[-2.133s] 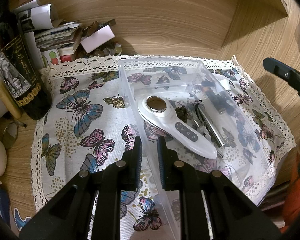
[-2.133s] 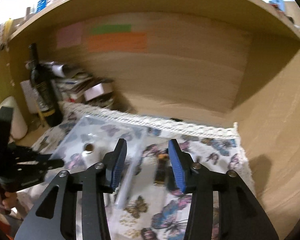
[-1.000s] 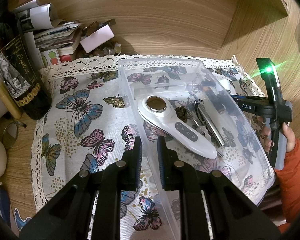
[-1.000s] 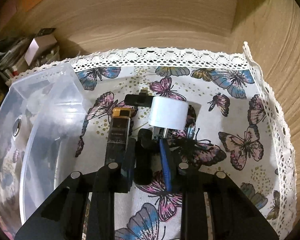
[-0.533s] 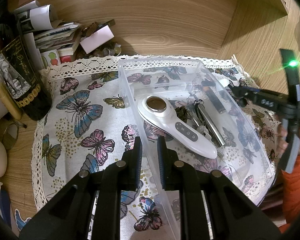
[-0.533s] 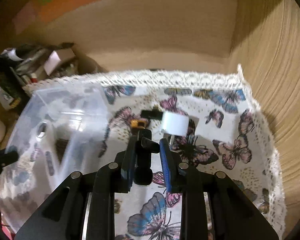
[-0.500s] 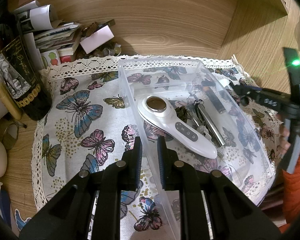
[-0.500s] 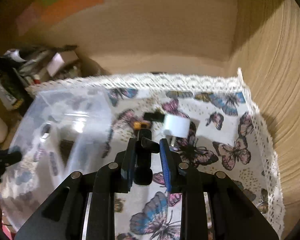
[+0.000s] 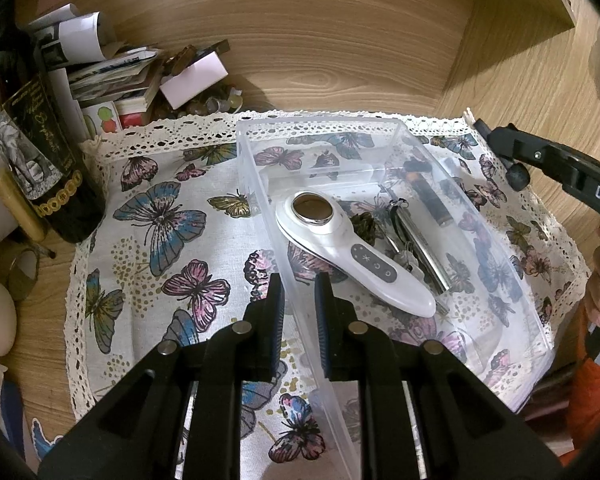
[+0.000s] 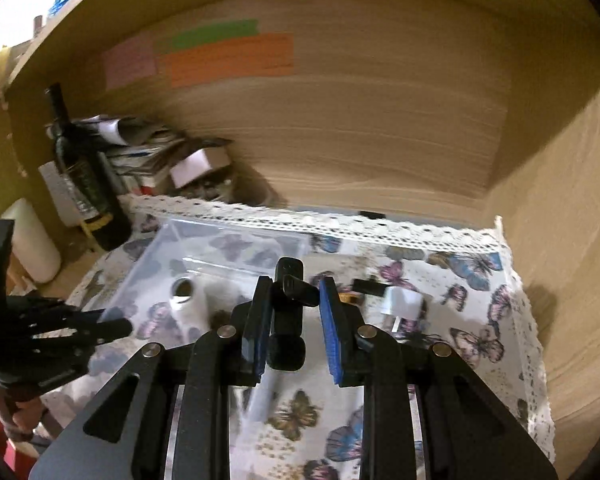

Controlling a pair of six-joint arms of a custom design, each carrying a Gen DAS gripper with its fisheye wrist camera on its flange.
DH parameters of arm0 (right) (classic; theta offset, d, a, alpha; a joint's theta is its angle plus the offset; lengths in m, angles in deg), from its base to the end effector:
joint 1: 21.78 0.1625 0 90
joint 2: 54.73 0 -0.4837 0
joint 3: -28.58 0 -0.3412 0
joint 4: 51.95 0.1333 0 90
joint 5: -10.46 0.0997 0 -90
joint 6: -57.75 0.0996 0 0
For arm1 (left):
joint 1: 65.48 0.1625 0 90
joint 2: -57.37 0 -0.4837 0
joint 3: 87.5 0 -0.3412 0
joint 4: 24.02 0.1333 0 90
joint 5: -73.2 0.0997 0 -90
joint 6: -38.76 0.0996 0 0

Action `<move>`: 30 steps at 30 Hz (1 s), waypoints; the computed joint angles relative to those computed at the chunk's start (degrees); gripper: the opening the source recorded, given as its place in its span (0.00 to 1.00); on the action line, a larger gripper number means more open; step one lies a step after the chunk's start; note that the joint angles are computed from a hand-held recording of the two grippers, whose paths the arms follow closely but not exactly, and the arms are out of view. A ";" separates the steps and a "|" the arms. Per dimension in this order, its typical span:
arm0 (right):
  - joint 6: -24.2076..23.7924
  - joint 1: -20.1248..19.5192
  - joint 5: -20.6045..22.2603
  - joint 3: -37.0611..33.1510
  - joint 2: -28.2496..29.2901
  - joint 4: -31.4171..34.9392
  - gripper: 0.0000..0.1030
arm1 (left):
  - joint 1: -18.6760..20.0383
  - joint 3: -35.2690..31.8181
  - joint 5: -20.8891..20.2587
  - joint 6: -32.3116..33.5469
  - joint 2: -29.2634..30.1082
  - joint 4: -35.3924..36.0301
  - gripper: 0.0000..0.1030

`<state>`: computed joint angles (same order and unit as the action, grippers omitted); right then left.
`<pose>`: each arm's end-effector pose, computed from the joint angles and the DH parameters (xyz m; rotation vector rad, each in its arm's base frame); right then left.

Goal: Organize rigid objects
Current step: 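Lift the black cable with the right tool and carry it over the box, then open the right tool to drop the black cable into the box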

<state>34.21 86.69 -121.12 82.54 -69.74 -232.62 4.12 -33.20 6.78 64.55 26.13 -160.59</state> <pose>0.3339 -0.7876 0.1054 0.4093 -2.1917 1.0250 -0.1359 -0.8620 0.2358 0.9392 2.4976 -0.5280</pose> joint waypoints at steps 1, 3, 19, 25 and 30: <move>0.01 0.03 0.30 0.05 0.07 0.42 0.21 | -0.03 -0.15 0.06 0.06 0.04 0.18 0.15; 0.46 0.05 0.39 -0.78 0.66 2.26 0.21 | -0.03 -0.54 0.06 0.06 0.13 0.67 0.15; 2.39 -0.61 -1.52 -6.83 4.35 17.43 0.21 | 0.19 -0.82 -0.50 0.08 0.32 0.53 0.15; 4.48 -0.82 -0.66 -7.30 4.20 19.40 0.21 | 0.18 -0.78 -0.46 0.12 0.31 0.50 0.15; 2.57 -0.33 -0.57 -5.01 3.47 14.37 0.37 | 0.19 -0.77 -0.46 0.14 0.32 0.45 0.15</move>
